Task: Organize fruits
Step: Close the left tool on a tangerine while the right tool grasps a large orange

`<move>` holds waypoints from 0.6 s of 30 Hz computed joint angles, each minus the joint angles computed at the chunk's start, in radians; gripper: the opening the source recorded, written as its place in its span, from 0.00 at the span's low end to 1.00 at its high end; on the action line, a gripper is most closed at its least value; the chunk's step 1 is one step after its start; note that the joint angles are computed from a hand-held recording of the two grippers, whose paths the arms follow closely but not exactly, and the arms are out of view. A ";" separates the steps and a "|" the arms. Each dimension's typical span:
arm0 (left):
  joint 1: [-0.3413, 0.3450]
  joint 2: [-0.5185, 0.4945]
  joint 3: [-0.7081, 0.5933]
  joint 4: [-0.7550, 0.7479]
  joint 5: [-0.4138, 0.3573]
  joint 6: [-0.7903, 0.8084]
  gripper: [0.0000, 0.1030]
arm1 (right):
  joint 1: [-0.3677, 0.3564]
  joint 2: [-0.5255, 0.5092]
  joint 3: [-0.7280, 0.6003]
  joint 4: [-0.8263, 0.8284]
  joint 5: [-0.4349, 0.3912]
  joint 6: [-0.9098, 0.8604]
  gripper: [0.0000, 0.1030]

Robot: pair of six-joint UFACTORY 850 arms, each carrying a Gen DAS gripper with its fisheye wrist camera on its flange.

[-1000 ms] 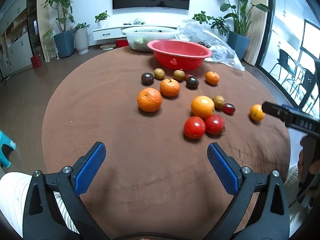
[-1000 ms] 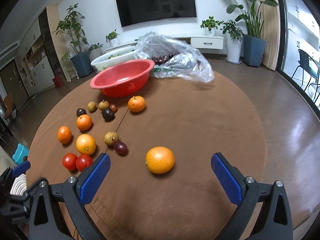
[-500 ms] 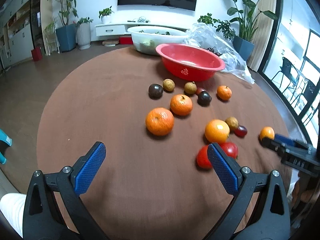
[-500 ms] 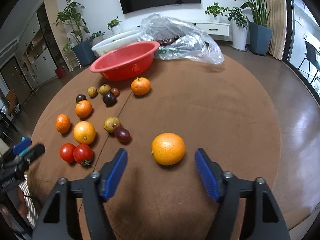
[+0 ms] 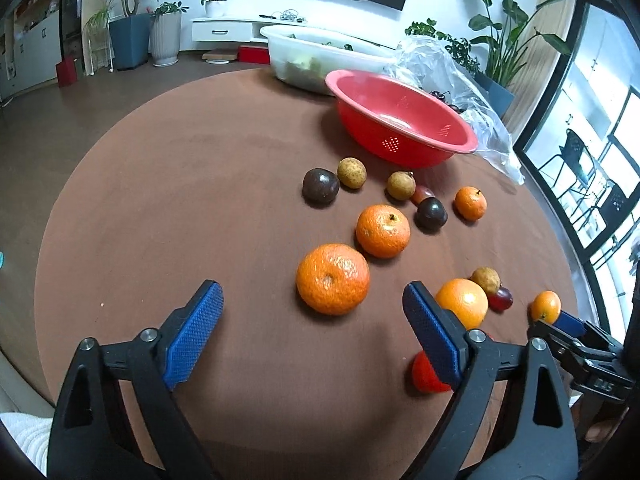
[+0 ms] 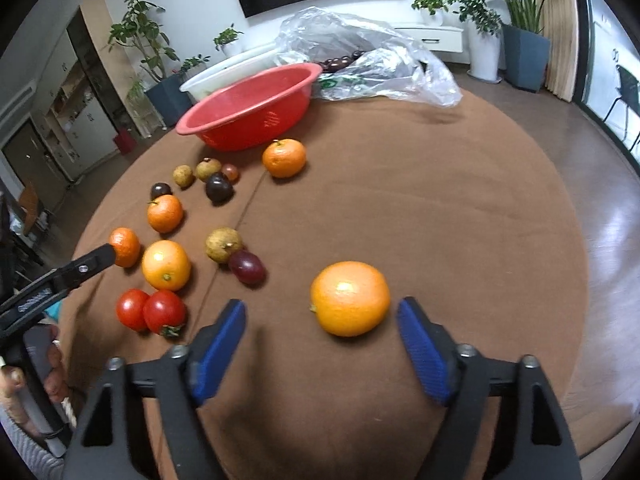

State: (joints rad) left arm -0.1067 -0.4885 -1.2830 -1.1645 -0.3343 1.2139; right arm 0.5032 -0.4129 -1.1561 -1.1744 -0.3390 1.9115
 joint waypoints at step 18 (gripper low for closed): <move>-0.009 -0.053 -0.056 0.124 -0.018 -0.110 0.71 | 0.011 -0.006 -0.008 0.018 -0.056 -0.022 0.63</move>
State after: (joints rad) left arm -0.1159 -0.5412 -1.3394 -1.0402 -0.3526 1.1041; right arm 0.5141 -0.4185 -1.1641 -1.1565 -0.3950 1.8898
